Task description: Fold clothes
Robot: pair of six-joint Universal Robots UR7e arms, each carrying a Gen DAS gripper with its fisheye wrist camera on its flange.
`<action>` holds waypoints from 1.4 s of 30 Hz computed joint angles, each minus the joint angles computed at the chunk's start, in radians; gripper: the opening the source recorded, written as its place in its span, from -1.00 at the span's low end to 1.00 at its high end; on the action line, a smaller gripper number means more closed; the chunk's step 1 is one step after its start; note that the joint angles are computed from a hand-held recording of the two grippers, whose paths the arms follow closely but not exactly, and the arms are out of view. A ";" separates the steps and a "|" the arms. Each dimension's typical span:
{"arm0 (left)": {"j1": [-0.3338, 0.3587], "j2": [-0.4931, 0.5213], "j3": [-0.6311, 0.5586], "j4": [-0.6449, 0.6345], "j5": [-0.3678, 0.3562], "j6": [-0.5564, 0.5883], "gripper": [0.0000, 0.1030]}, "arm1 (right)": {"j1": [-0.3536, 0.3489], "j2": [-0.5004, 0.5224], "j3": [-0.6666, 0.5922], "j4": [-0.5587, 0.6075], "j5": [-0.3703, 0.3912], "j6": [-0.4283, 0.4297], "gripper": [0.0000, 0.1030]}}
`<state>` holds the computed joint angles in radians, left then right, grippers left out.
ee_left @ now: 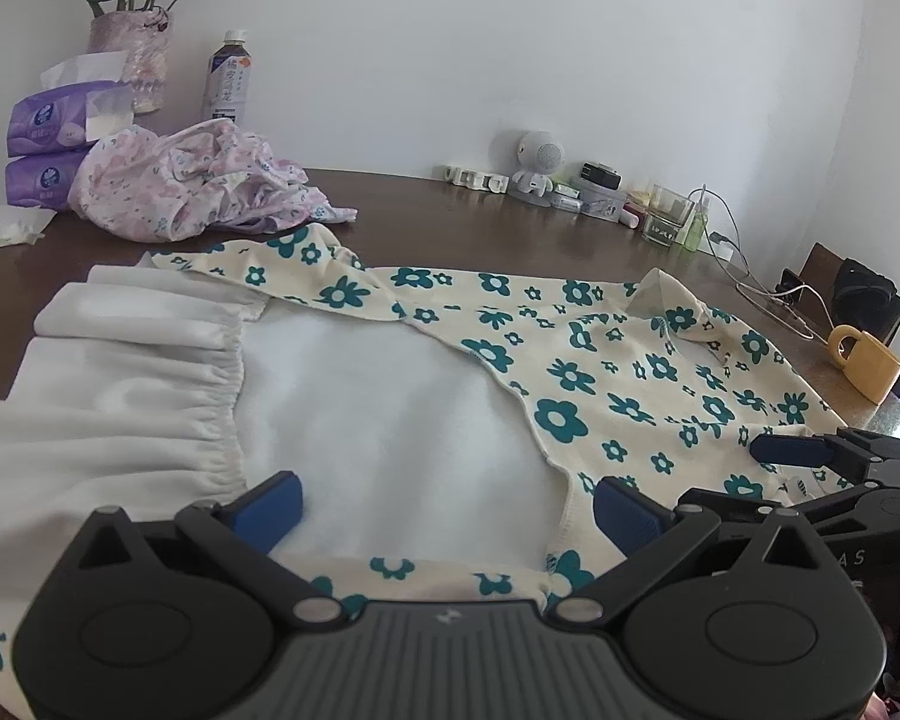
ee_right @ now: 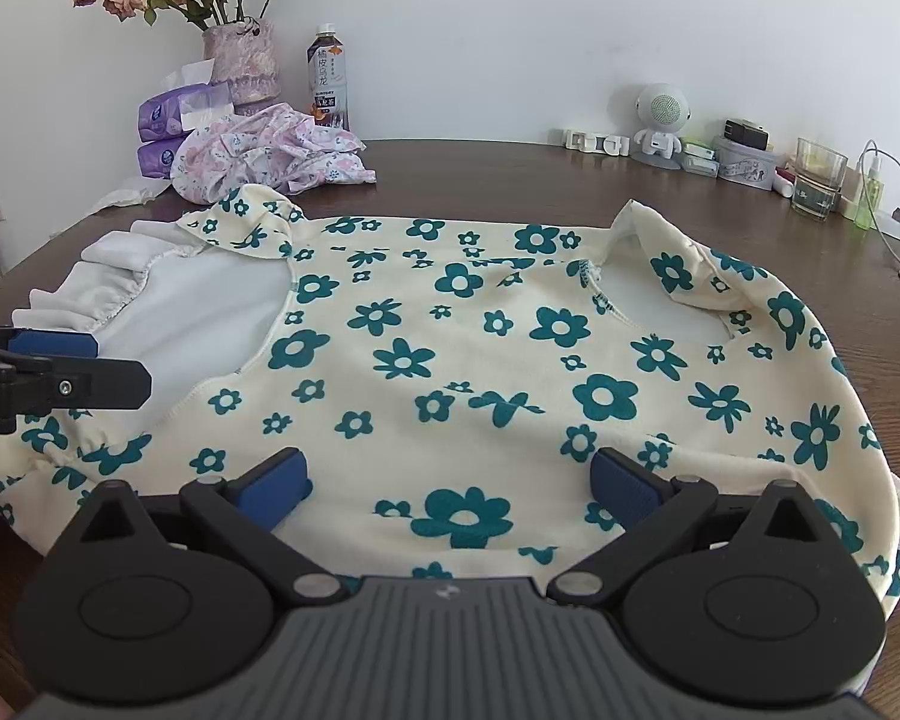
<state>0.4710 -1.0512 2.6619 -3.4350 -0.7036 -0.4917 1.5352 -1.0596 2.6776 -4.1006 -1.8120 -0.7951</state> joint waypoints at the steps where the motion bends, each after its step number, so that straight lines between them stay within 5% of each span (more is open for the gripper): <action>1: -0.001 0.000 -0.002 0.009 0.003 0.000 1.00 | 0.000 0.000 0.000 0.000 0.000 0.000 0.99; 42: -0.012 -0.006 -0.010 0.075 0.021 -0.007 1.00 | -0.001 0.001 0.000 0.000 0.001 -0.001 0.99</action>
<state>0.4594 -1.0570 2.6516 -3.3597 -0.6828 -0.4989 1.5343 -1.0587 2.6776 -4.1001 -1.8111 -0.7965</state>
